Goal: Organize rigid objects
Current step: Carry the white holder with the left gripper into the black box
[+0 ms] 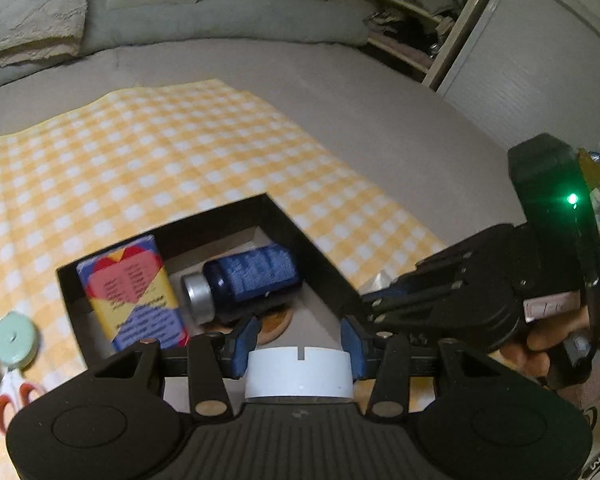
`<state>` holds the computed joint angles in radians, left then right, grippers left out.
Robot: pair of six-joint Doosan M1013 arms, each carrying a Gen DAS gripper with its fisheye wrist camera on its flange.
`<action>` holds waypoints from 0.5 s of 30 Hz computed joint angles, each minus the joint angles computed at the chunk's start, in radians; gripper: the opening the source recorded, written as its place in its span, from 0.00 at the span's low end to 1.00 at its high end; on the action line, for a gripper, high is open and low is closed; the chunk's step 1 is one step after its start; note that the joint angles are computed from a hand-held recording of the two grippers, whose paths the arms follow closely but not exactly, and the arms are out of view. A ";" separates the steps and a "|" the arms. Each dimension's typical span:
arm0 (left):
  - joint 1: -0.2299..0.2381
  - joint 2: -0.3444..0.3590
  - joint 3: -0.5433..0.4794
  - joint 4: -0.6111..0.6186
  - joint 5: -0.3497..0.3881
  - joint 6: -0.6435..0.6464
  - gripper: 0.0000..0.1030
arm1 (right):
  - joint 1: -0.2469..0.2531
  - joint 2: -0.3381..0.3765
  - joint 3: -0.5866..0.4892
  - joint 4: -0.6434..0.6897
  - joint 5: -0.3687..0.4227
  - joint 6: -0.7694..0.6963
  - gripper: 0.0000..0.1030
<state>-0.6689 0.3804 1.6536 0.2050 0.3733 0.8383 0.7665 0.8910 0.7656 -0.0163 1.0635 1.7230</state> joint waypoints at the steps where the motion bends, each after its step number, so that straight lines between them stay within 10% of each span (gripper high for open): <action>1: 0.001 0.001 0.002 0.005 -0.016 -0.002 0.46 | 0.000 0.000 0.001 0.003 -0.001 -0.002 0.06; 15: 0.021 0.007 0.005 0.103 0.128 -0.126 0.71 | -0.001 0.003 -0.004 0.007 0.003 -0.003 0.06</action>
